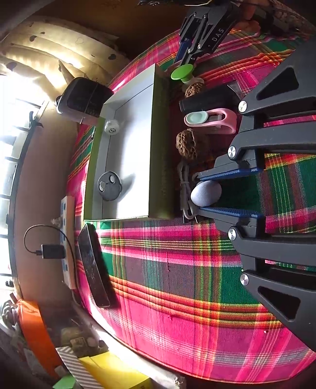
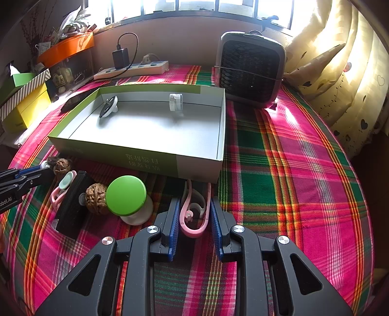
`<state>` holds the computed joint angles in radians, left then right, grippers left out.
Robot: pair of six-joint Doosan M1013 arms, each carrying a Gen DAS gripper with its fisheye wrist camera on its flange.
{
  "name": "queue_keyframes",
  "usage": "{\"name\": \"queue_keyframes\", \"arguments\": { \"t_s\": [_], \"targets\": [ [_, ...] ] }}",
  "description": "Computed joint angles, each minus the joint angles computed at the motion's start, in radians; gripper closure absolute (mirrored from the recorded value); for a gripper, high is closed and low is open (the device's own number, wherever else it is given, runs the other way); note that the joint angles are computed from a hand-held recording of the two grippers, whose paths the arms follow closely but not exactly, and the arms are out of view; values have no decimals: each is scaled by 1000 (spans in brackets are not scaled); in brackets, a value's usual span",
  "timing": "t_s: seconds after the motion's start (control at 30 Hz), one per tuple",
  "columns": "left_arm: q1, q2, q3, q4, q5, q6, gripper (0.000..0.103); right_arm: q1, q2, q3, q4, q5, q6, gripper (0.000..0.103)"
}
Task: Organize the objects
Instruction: 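Lift the pink clip and white egg and carry both toward the box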
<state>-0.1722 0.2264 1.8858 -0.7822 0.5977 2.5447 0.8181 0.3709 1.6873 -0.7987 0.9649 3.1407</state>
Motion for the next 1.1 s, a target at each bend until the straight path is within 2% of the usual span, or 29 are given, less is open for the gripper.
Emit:
{"name": "queue_keyframes", "arguments": {
  "t_s": [1.1],
  "targets": [
    [0,-7,6,1,-9,5,83,8,-6,9,-16,9,33,79]
  ]
}}
